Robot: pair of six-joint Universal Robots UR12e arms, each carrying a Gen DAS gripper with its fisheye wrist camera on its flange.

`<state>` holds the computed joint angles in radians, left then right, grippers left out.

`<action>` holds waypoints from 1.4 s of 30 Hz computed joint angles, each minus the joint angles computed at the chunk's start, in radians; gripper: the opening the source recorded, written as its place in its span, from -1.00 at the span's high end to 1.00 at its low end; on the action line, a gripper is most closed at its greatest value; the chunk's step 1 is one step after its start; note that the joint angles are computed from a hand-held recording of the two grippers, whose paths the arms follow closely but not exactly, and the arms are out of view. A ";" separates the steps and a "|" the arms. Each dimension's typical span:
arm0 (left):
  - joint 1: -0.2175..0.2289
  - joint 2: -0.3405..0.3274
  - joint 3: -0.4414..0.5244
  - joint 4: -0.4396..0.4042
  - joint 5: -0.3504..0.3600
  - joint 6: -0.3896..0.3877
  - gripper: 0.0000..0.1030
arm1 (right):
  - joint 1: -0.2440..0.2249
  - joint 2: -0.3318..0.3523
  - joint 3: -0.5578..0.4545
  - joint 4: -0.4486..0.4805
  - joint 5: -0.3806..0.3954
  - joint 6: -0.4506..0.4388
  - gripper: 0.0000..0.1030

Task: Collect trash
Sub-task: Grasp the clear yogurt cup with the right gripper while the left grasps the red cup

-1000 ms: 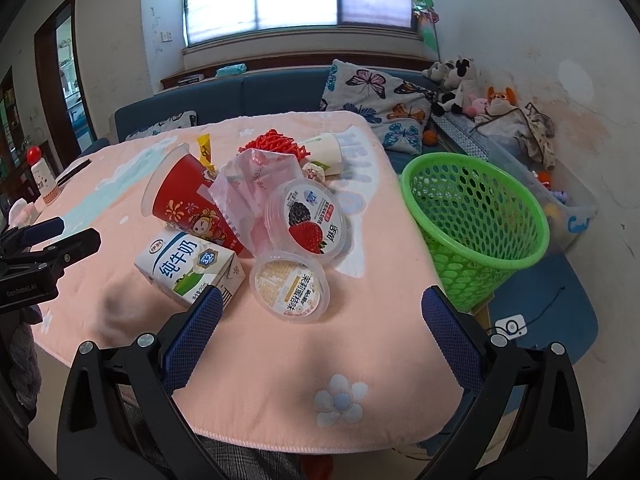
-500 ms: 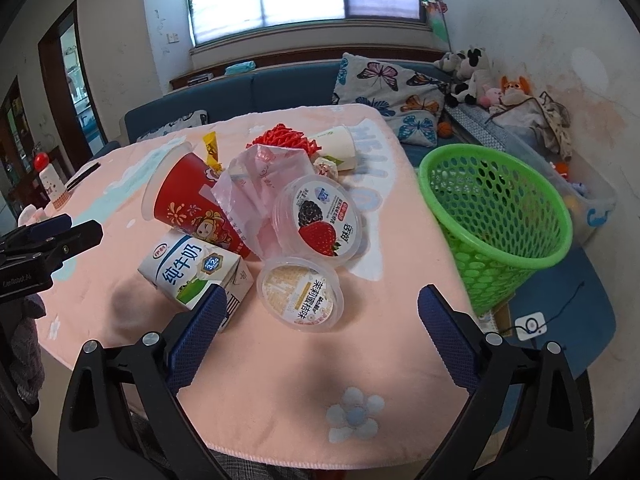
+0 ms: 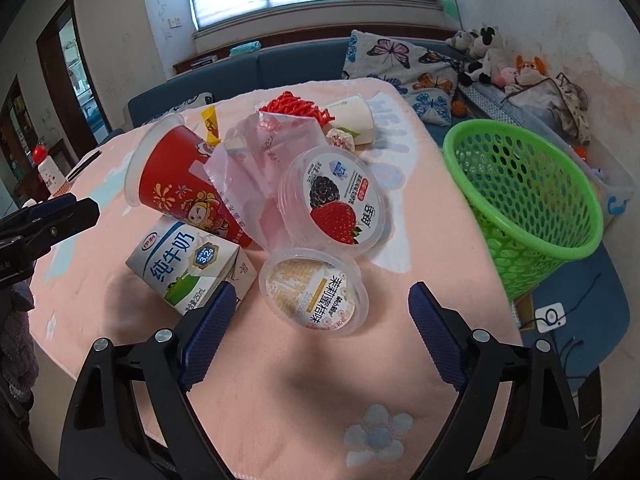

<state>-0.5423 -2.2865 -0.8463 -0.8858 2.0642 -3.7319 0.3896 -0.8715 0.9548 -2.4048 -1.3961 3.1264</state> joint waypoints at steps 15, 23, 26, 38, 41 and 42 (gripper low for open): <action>0.022 -0.037 0.051 0.040 -0.087 0.104 -0.33 | 0.008 0.058 -0.080 0.083 -0.016 0.025 -0.56; 0.042 -0.075 0.114 0.018 -0.170 0.152 -0.27 | 0.007 0.068 -0.092 0.108 -0.009 0.034 -0.30; 0.048 -0.086 0.130 0.006 -0.206 0.159 -0.17 | 0.006 0.066 -0.088 0.106 -0.008 0.034 -0.30; 0.058 -0.093 0.132 0.029 -0.314 0.209 0.41 | 0.000 0.034 -0.049 0.071 -0.001 0.030 -0.30; 0.061 -0.085 0.115 0.049 -0.333 0.205 0.55 | -0.002 0.025 -0.040 0.057 0.003 0.030 -0.30; 0.062 -0.082 0.108 0.058 -0.340 0.201 0.58 | -0.002 0.023 -0.039 0.054 0.002 0.029 -0.29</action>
<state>-0.4807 -2.3680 -0.7383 -0.8275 1.7244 -3.5311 0.3880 -0.8480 0.9154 -2.3508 -1.3938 3.1558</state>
